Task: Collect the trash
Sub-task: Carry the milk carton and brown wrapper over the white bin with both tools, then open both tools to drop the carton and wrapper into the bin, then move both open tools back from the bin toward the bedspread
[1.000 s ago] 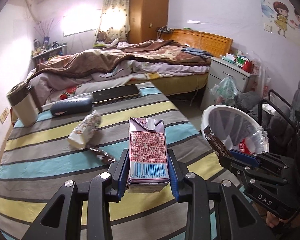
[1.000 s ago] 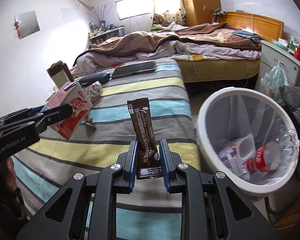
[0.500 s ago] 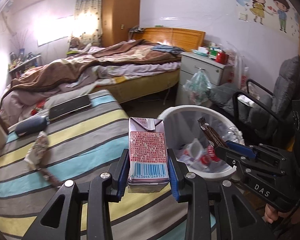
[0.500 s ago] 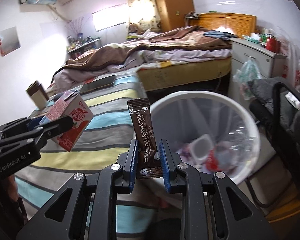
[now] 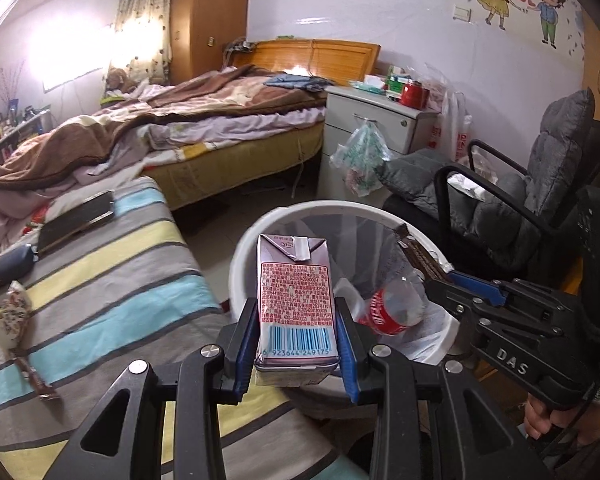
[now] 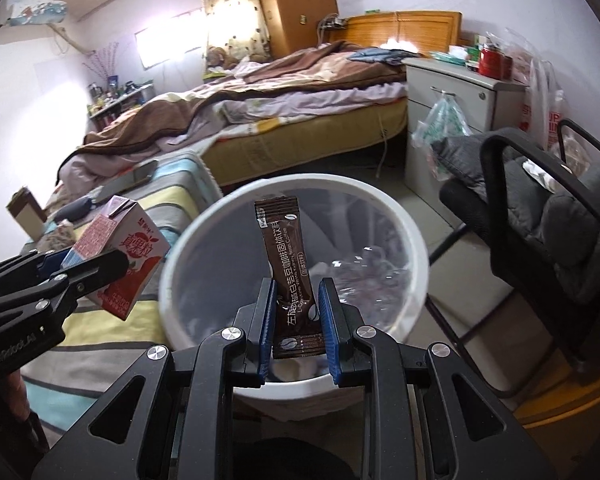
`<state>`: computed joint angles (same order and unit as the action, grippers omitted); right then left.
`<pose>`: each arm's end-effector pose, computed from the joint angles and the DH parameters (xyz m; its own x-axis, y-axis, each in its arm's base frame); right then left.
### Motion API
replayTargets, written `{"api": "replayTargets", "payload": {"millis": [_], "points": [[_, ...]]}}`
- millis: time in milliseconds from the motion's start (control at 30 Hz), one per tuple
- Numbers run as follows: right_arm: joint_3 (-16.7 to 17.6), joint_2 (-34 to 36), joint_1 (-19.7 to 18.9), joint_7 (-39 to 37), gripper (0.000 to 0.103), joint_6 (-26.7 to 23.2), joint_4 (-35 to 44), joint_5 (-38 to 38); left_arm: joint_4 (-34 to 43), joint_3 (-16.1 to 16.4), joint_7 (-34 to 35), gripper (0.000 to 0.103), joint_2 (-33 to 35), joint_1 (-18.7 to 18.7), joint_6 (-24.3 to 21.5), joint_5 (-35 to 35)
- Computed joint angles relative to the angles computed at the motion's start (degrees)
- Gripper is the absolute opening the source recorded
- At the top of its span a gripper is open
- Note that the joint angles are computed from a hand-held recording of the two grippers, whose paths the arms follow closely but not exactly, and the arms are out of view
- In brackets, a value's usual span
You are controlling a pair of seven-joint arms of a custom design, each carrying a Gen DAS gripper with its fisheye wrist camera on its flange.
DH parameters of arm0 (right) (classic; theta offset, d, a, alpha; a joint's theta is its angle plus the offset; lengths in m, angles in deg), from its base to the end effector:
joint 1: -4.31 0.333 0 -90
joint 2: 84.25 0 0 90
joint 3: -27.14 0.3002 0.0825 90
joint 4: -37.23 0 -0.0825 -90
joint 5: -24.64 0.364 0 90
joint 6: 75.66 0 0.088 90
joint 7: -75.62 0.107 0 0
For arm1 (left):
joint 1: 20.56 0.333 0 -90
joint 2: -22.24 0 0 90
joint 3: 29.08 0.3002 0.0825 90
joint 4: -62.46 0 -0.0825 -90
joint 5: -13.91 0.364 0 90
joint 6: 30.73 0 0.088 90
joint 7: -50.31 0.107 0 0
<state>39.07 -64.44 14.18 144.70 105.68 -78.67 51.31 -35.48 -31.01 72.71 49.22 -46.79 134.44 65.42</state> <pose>0.5972 0.1844 0.3673 0.2839 -0.9494 -0.1341 -0.6994 -0.1094 -0.7063 0.5792 -0.3576 0.3806 -0.1366 -0.9865 0.0905 -0.6921 0.0297 -0.7212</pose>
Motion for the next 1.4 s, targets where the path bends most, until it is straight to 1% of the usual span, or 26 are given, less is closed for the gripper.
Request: {"api": "replayTargets", "payload": {"millis": [33, 100, 133, 167, 200, 267, 333, 400, 467, 500, 533, 567, 600, 633, 667, 700, 767, 800, 900, 967, 1067, 1133, 1233, 1267, 1400], "points": [[-1.63, 0.23, 1.29, 0.95, 0.024, -0.32, 0.36, -0.60, 0.85, -0.58, 0.96, 0.036, 0.82, 0.28, -0.26, -0.81], [-3.20, 0.40, 2.29, 1.90, 0.024, -0.73, 0.60, -1.41, 2.08, -1.01, 2.30, 0.036, 1.90, 0.35, -0.90, -2.05], [-4.98, 0.65, 3.67, 3.09, 0.024, -1.08, 0.93, -2.29, 2.72, -1.25, 3.00, 0.036, 2.54, 0.49, -0.76, -2.79], [-5.64, 0.72, 3.99, 3.57, 0.024, -1.27, 0.98, -2.84, 2.99, -1.37, 3.69, 0.036, 2.89, 0.57, -0.63, -3.45], [-7.35, 1.01, 5.33, 4.84, 0.024, -1.80, 1.36, -3.91, 3.64, -1.41, 4.47, 0.036, 3.46, 0.50, -0.73, -4.02], [-7.03, 1.49, 4.59, 5.01, 0.024, -2.21, 1.91, -4.45, 4.27, -1.22, 5.32, 0.036, 4.07, 0.30, -0.78, -5.01], [-7.45, 1.67, 4.84, 5.60, 0.024, -1.89, 2.08, -5.20, 4.75, -1.22, 6.28, 0.036, 4.59, 0.36, -0.39, -6.19], [-7.71, 1.86, 4.83, 5.81, 0.025, -2.32, 2.44, -6.03, 5.14, -0.33, 6.57, 0.037, 4.78, -0.53, -1.04, -6.09], [-11.69, 2.07, 8.10, 8.85, 0.025, -3.08, 2.73, -8.51, 5.23, 0.14, 6.43, 0.041, 4.79, -0.91, -1.08, -5.97], [-11.83, 2.16, 8.10, 9.12, 0.025, -2.88, 2.73, -8.80, 4.88, 0.13, 6.26, 0.046, 4.67, -0.70, -0.24, -6.15], [-10.46, 2.12, 6.75, 8.79, 0.025, -2.83, 2.69, -8.53, 4.56, 0.51, 5.67, 0.051, 4.42, -0.87, 0.10, -6.08], [-8.76, 2.15, 5.24, 8.19, 0.026, -2.91, 2.79, -7.89, 4.46, 0.96, 5.19, 0.052, 4.25, -1.27, -0.04, -5.70], [-7.14, 2.15, 3.85, 7.41, 0.029, -2.93, 2.87, -7.22, 4.42, 1.81, 4.30, 0.054, 4.01, -2.00, -0.21, -4.63], [-4.74, 2.03, 1.72, 5.90, 0.037, -2.95, 2.75, -6.07, 4.35, 2.03, 3.83, 0.054, 3.86, -2.16, -0.25, -4.10], [-3.10, 2.01, 0.33, 4.59, 0.041, -3.06, 2.73, -5.13, 4.22, 2.00, 3.49, 0.054, 3.72, -2.10, -0.26, -3.86], [-3.47, 1.87, 0.73, 4.48, 0.046, -3.06, 2.61, -5.07, 3.99, 1.96, 3.11, 0.054, 3.52, -1.99, -0.10, -3.65], [-5.05, 1.61, 2.38, 4.96, 0.046, -2.14, 2.15, -5.55, 3.60, 1.83, 2.62, 0.054, 3.20, -1.83, -0.12, -3.24], [-4.39, 1.52, 1.91, 4.54, 0.046, -1.84, 2.04, -5.17, 3.42, 1.72, 2.47, 0.054, 3.06, -1.75, -0.16, -3.07], [-0.98, 1.38, -0.79, 2.26, 0.046, -1.56, 1.97, -2.98, 2.52, 2.00, 1.08, 0.054, 2.19, -1.92, -0.50, -1.89], [-2.37, 1.36, 0.70, 2.68, 0.046, -1.21, 2.05, -3.20, 1.57, 2.64, -1.07, 0.054, 1.22, -2.29, -0.54, -0.13], [-0.36, 0.82, -0.72, 1.17, 0.046, -0.18, 1.40, -1.98, 0.24, 2.63, -3.67, 0.054, 0.01, -1.90, 0.24, 1.91], [-1.10, 0.45, 0.29, 1.43, 0.046, 0.64, 0.94, -1.97, -0.80, 2.86, -5.63, 0.054, -1.20, -2.11, -0.84, 3.73], [-0.03, 0.27, -0.28, 1.08, 0.046, 1.29, 0.74, -1.53, -2.90, 2.62, -9.08, 0.054, -3.18, -1.55, -1.03, 7.05], [-0.21, 0.15, 0.07, 1.25, 0.046, 1.55, 0.57, -1.54, -3.55, 2.42, -10.25, 0.054, -3.80, -1.28, -1.11, 8.13], [0.73, -0.21, -0.01, 0.94, 0.046, 2.23, 0.09, -1.70, -5.75, 1.21, -14.28, 0.054, -6.19, -0.27, -3.06, 12.46]]}}
